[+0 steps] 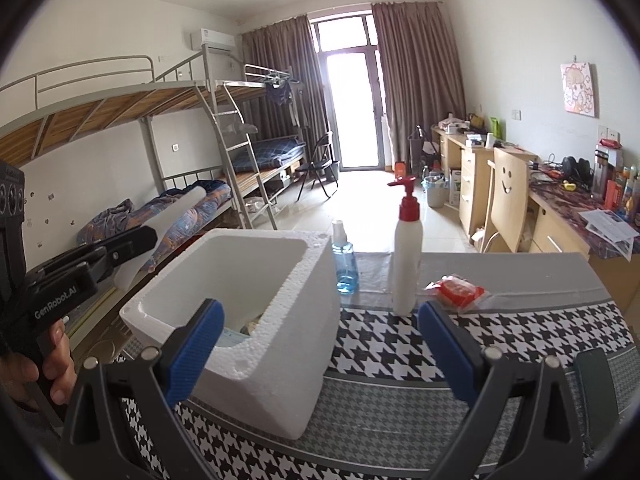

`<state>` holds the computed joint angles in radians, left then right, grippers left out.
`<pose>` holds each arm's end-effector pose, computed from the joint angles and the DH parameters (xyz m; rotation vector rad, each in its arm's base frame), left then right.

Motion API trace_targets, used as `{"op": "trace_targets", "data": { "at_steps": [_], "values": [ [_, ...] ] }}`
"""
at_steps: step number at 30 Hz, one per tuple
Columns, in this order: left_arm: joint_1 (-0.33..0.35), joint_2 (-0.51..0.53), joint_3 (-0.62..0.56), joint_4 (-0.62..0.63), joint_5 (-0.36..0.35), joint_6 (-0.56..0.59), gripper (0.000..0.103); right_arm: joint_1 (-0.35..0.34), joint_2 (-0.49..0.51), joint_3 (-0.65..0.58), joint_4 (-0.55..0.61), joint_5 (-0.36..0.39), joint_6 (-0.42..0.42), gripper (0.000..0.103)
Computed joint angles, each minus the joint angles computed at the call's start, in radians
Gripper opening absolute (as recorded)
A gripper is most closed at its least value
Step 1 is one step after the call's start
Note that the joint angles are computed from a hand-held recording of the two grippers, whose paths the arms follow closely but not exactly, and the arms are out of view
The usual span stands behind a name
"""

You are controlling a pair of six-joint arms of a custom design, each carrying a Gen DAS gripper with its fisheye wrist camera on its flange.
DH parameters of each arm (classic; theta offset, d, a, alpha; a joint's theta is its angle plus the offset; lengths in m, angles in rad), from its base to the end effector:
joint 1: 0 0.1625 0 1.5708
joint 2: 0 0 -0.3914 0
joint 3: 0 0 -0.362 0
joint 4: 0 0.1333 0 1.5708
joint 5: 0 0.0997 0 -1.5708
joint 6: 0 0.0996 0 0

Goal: Organize soft objects
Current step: 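Move the left tool holding the white roll over the foam box, then open the left gripper to drop the white roll into the box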

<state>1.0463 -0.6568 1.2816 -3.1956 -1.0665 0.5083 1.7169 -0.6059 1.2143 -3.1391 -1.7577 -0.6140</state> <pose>-0.2089 -0.7234 0.2265 0.8751 2.2129 -1.2922 0.2236 -0.7314 0.2040 0.8096 -2.3536 1.2048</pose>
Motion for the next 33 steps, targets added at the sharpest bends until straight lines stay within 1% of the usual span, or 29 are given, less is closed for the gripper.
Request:
{"op": "trace_targets", "data": {
  "at_steps": [10,16,21,24,25,27,30,31,32,33],
  "values": [
    [-0.004,0.032,-0.056,0.061,-0.004,-0.01,0.013,-0.01,-0.024,0.033,-0.019,-0.007,0.005,0.099],
    [-0.004,0.058,-0.099,0.119,0.012,-0.038,0.013,-0.016,-0.037,0.05,-0.035,-0.009,0.008,0.099],
    [-0.005,0.08,-0.129,0.132,0.026,-0.033,0.013,-0.023,-0.047,0.061,-0.038,-0.005,0.024,0.099],
    [-0.002,0.091,-0.145,0.15,0.032,-0.036,0.016,-0.024,-0.05,0.066,-0.046,-0.011,0.027,0.099],
    [0.0,0.095,-0.152,0.159,0.033,-0.041,0.019,-0.025,-0.05,0.064,-0.046,-0.013,0.03,0.099],
    [0.001,0.102,-0.164,0.168,0.039,-0.045,0.019,-0.027,-0.052,0.065,-0.049,-0.014,0.036,0.099],
    [-0.002,0.113,-0.178,0.167,0.062,-0.047,0.024,-0.028,-0.057,0.069,-0.052,-0.017,0.038,0.099],
    [-0.003,0.116,-0.181,0.169,0.071,-0.048,0.029,-0.028,-0.058,0.07,-0.052,-0.019,0.037,0.099],
    [-0.005,0.119,-0.185,0.171,0.081,-0.049,0.038,-0.028,-0.058,0.072,-0.054,-0.018,0.036,0.099],
    [-0.007,0.121,-0.186,0.17,0.091,-0.049,0.062,-0.028,-0.059,0.074,-0.057,-0.017,0.035,0.099]
  ]
}}
